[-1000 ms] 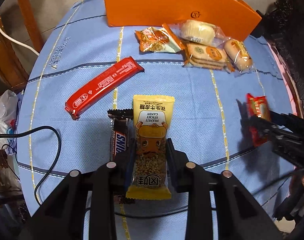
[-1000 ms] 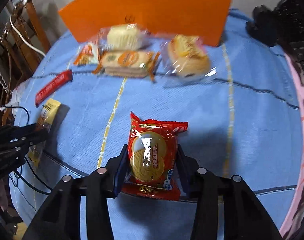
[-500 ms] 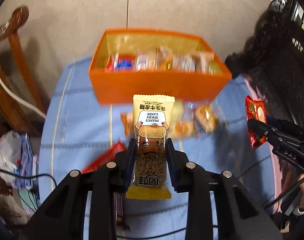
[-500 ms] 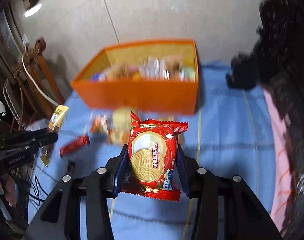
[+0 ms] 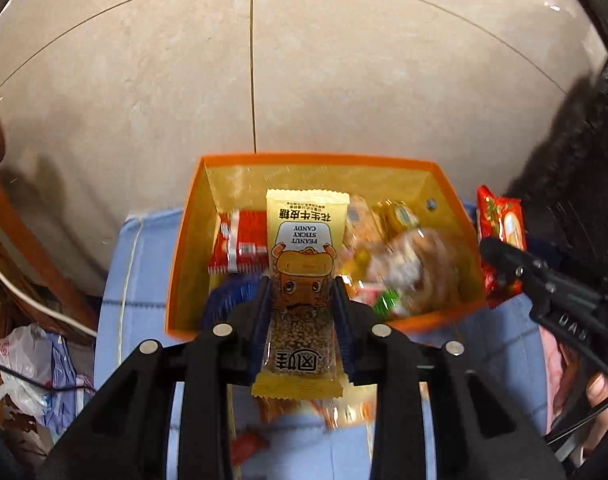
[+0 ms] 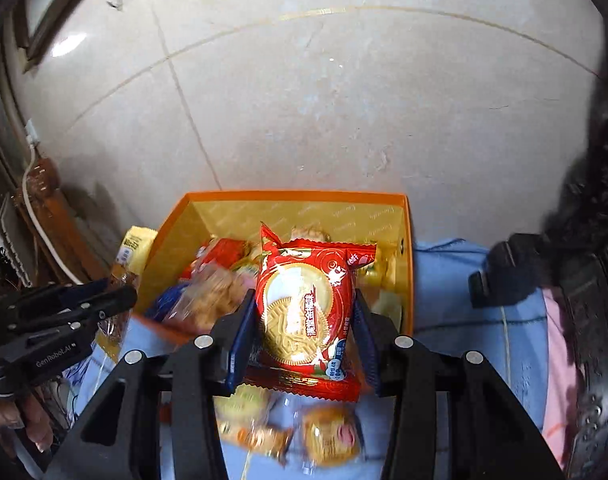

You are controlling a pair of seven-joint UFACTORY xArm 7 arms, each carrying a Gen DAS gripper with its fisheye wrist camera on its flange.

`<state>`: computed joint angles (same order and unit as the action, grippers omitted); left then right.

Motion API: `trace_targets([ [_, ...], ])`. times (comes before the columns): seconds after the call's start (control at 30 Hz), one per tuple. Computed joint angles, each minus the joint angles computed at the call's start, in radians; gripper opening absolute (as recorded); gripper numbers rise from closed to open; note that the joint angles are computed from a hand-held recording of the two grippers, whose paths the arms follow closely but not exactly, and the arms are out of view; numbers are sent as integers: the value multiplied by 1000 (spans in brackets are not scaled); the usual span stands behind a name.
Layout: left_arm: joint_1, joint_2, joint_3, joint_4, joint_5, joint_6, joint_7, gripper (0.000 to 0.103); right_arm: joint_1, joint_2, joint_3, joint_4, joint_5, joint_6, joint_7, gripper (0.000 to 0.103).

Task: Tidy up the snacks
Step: 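Carry both snacks over the orange box and open both grippers, then grasp Snickers bar with left gripper while right grasps yellow French bread packet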

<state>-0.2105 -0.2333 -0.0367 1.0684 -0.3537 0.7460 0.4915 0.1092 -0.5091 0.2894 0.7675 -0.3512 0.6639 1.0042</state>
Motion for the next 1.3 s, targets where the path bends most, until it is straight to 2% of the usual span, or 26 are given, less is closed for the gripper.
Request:
trace_targets([
  [0.17,6,127,-35,95,64,-16,-80,30,-19,68,-27,6,2,-50,11,47],
  [0.2,7,137,-40,99,78,-23,-100,39,-23,78,-26,13,0,-48,19,47],
  [0.23,9,148,-47,103,104,-34,-130,49,-25,85,-25,16,0,-36,30,58],
  [0.27,12,147,-54,93,146,-59,-173,74,-30,82,-20,14,-6,-23,52,68],
  [0.3,14,135,-58,71,173,-101,-204,96,-35,65,-12,1,-19,-22,81,69],
  [0.33,15,107,-56,31,170,-161,-216,99,-33,39,-6,-22,-29,-32,101,71],
  [0.4,2,81,-31,7,91,-170,-157,99,-25,15,3,-45,-34,-34,114,71],
  [0.5,8,52,-19,-5,79,-109,-147,99,18,-37,15,-84,8,6,126,73],
  [0.57,14,12,-7,-35,74,-79,-133,99,35,-76,31,-103,27,37,145,80],
  [0.63,20,-29,7,-71,70,-59,-113,99,56,-125,60,-123,44,82,177,91],
  [0.73,37,-103,37,-141,66,-32,-79,99,95,-193,107,-146,68,160,226,98],
  [0.9,92,-237,99,-265,85,57,-47,99,209,-269,158,-186,160,253,290,98],
  [1.03,145,-319,131,-360,121,119,-24,99,297,-266,191,-193,231,302,336,98],
  [1.13,189,-397,146,-461,168,156,6,99,362,-241,210,-200,285,295,376,98],
  [1.3,233,-510,157,-593,233,200,68,99,429,-145,226,-164,310,277,407,98],
])
